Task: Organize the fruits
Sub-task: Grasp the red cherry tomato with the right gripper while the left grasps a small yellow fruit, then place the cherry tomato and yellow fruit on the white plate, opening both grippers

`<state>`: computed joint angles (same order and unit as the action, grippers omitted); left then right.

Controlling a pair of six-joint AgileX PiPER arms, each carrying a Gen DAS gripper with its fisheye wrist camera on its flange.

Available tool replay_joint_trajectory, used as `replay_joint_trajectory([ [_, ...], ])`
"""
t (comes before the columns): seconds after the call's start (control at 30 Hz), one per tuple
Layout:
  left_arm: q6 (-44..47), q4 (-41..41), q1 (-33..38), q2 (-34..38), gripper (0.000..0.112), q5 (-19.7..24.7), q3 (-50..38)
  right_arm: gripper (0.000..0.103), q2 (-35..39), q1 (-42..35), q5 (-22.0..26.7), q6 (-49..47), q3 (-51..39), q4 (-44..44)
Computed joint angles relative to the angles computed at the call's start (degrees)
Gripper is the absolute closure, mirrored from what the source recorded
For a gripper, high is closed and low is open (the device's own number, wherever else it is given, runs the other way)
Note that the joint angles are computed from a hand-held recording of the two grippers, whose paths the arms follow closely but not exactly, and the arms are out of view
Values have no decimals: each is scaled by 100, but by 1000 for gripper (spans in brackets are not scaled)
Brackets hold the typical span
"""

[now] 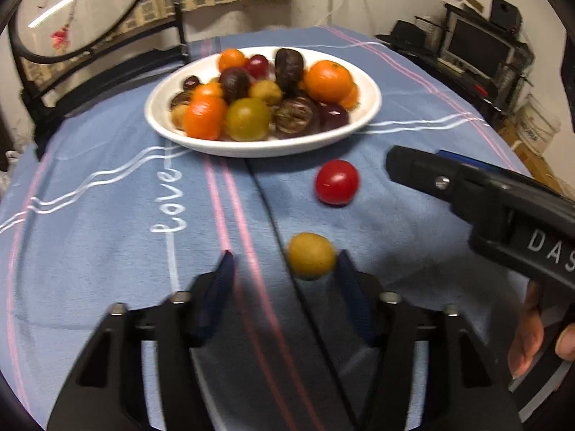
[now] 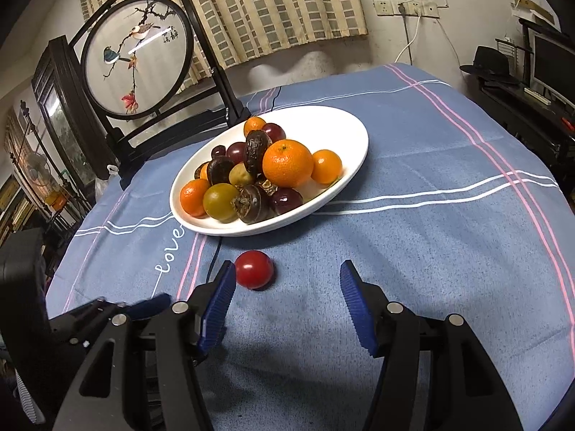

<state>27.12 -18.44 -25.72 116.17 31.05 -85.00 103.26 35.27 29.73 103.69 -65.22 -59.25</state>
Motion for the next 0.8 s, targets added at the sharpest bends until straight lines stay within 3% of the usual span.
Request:
replay_joint_trajectory([
  [0.07, 225, -111, -3, -13, 86, -29, 41, 42, 59, -3, 5, -191, -80, 140],
  [0.23, 554, -565, 238, 4, 87, 277, -110, 42, 405, 38, 161, -1131, -531, 808],
  [0.47, 803, -737, 496, -7, 87, 366, -218, 43, 1313, 46, 973, -2919, -1984, 1801],
  [0.53, 738, -686, 509, 64, 87, 462, -320, 55, 1553, -24, 1103, -3374, -2353, 2145],
  [0.57, 700, -628, 502, 86, 87, 466, -341, 70, 1692, -66, 1232, -3663, -2570, 2390],
  [0.67, 680, -598, 508, 131, 87, 522, -409, 71, 1763, -47, 1417, -3760, -2712, 2462],
  [0.73, 692, -640, 538, 155, 87, 629, -490, 71, 1507, -70, 1155, -3563, -2389, 2394],
  [0.8, 815, -931, 648, 234, 87, 1026, -714, 71, 1221, -76, 949, -3265, -2074, 2172],
])
